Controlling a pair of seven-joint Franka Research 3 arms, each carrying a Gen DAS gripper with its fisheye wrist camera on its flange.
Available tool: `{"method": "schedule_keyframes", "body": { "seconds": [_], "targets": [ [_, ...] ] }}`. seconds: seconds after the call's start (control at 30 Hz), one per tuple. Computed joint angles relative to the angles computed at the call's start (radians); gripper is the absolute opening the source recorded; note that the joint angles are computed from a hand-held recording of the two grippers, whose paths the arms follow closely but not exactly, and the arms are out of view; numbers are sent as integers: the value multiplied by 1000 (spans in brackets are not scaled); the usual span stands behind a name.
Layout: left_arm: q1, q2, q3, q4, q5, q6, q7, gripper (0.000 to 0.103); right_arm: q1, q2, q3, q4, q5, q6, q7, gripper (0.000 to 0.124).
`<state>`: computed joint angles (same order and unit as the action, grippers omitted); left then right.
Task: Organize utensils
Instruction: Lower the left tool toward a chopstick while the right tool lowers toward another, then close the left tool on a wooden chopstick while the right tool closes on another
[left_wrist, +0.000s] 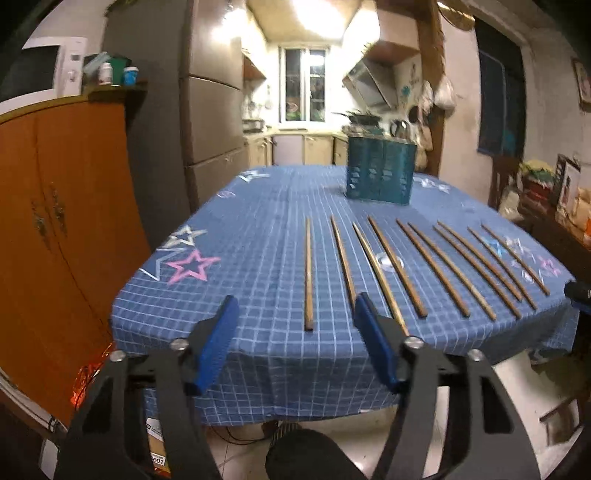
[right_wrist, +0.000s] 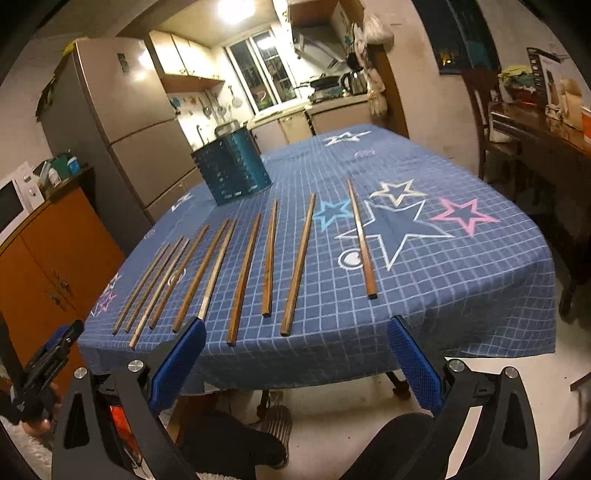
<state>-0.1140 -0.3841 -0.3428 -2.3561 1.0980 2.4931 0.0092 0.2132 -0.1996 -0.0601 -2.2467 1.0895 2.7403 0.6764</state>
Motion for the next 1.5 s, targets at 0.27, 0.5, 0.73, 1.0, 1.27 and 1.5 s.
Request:
{"method": "schedule_keyframes", "body": {
  "seconds": [0.27, 0.5, 0.73, 1.0, 1.27, 1.5],
  "targets": [
    [20, 85, 46, 8, 51, 155, 41, 19, 73, -12, 25, -39, 9, 187, -268, 43],
    [38, 127, 58, 15, 120, 228, 27, 11, 114, -9, 19, -30, 61, 64, -418, 16],
    [39, 133, 67, 12, 182, 260, -32, 11, 111, 25, 54, -5, 68, 27, -429, 17],
    [47, 128, 64, 1, 320, 273, -175, 11, 124, 67, 80, 9, 132, 96, -460, 19],
    [-3, 69, 43, -30, 432, 162, -277, 12, 129, 62, 90, 3, 316, 125, -575, 37],
    [-3, 69, 63, -46, 405, 133, -282, 12, 144, 88, 117, 24, 450, 216, -709, 37]
  ]
}}
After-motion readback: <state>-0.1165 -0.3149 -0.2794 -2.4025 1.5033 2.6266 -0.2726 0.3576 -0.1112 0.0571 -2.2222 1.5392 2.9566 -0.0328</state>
